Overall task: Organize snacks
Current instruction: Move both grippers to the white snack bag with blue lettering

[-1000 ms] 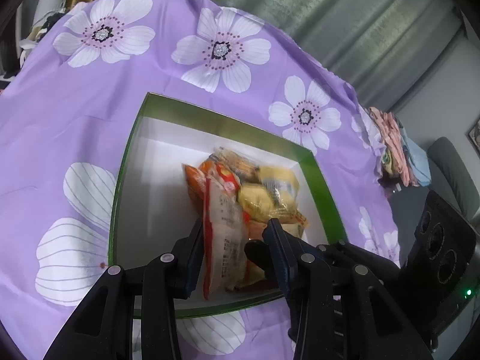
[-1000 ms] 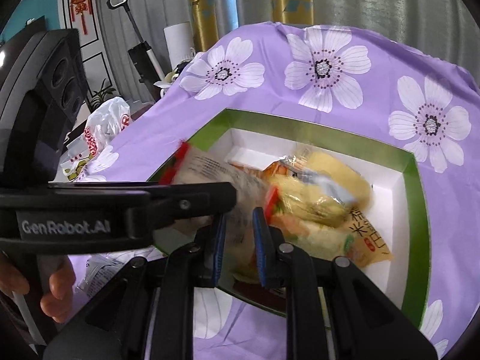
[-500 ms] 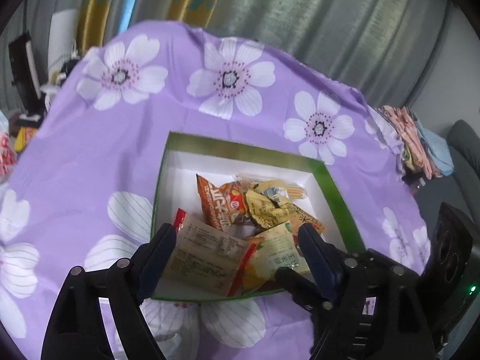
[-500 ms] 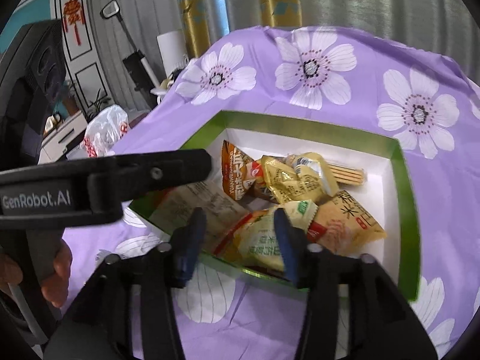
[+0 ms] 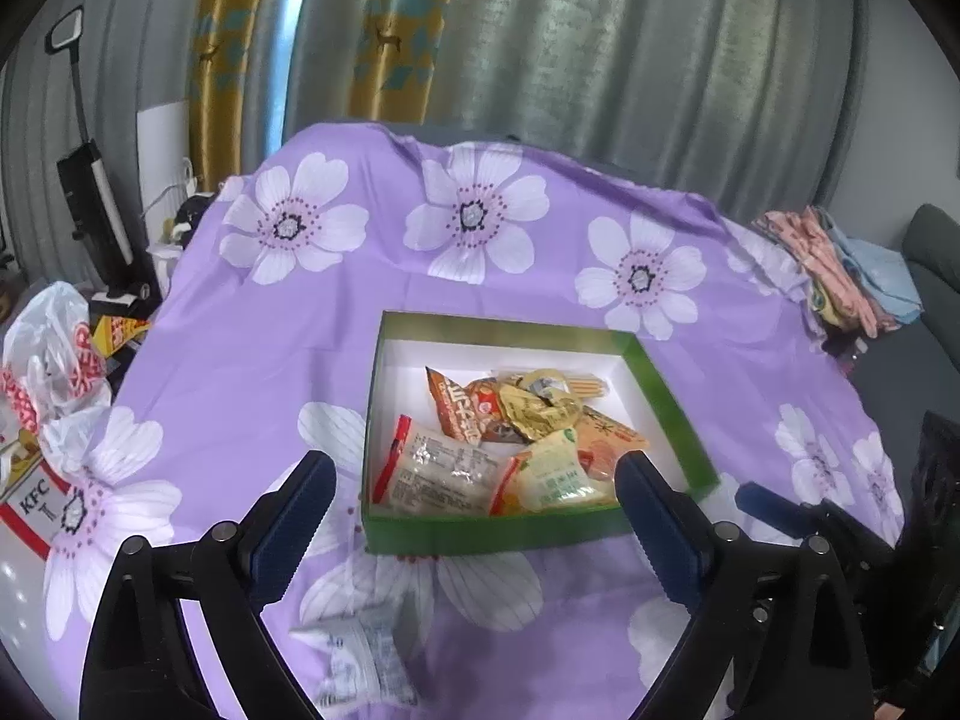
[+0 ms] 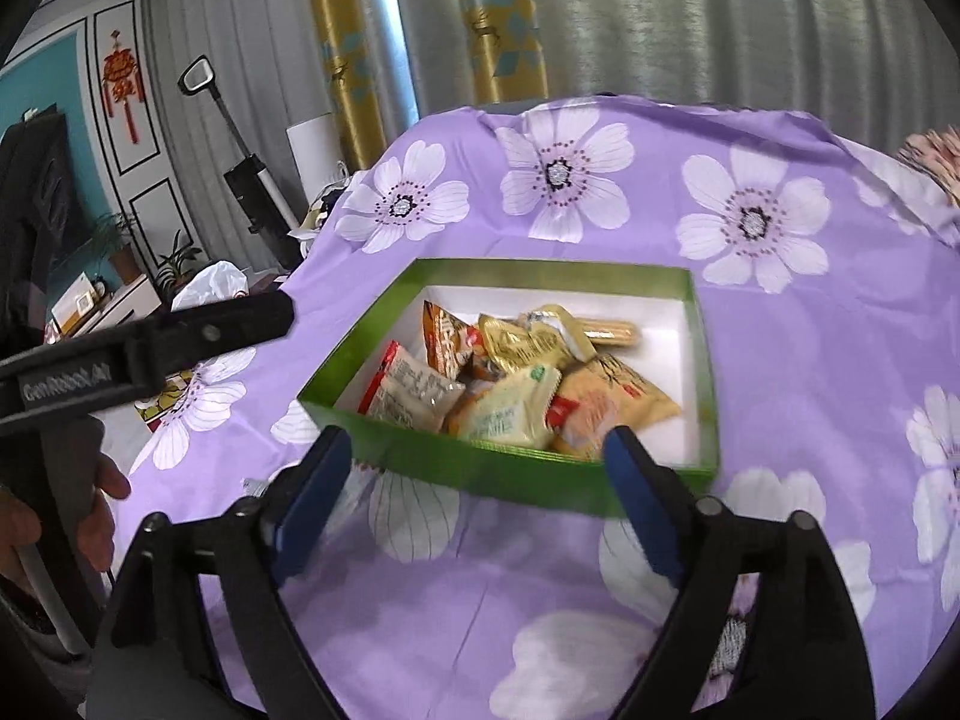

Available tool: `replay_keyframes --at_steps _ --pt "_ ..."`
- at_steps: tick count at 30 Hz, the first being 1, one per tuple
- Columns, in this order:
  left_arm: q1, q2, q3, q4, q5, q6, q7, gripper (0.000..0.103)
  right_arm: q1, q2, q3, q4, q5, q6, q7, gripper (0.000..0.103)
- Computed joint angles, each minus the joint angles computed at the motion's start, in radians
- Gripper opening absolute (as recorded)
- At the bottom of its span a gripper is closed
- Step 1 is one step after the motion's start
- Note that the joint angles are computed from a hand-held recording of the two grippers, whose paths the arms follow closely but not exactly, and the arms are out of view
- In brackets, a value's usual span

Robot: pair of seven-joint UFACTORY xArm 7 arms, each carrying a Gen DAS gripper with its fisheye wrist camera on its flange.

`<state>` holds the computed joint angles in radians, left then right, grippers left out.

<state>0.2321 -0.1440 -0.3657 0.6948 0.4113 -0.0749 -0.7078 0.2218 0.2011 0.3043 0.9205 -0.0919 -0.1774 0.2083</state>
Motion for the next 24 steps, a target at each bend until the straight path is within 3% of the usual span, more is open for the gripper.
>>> replay_keyframes --at_steps 2,5,8,12,14,17,24 --pt "-0.096 -0.032 0.080 -0.034 -0.051 -0.003 0.038 0.094 -0.088 -0.033 0.084 -0.046 -0.019 -0.014 0.031 0.089" --pt "-0.194 -0.077 0.148 -0.077 -0.128 0.003 0.098 0.095 -0.198 -0.075 0.183 -0.101 -0.089 -0.031 0.116 0.089" --pt "-0.185 -0.122 0.119 -0.112 -0.161 0.015 0.122 0.097 -0.255 -0.114 0.222 -0.145 -0.172 -0.054 0.212 0.089" --pt "-0.256 -0.172 0.160 -0.167 -0.232 0.018 0.163 0.101 -0.304 -0.161 0.239 -0.187 -0.328 -0.080 0.376 0.090" --pt "-0.225 -0.201 0.117 -0.193 -0.244 0.019 0.161 0.101 -0.292 -0.179 0.221 -0.204 -0.367 -0.087 0.421 0.090" --pt "-0.157 -0.231 0.039 -0.214 -0.243 0.025 0.142 0.101 -0.284 -0.196 0.185 -0.213 -0.512 -0.095 0.550 0.090" --pt "-0.097 -0.277 -0.027 -0.256 -0.246 0.033 0.102 0.101 -0.199 -0.221 0.101 -0.250 -0.549 -0.130 0.575 0.093"
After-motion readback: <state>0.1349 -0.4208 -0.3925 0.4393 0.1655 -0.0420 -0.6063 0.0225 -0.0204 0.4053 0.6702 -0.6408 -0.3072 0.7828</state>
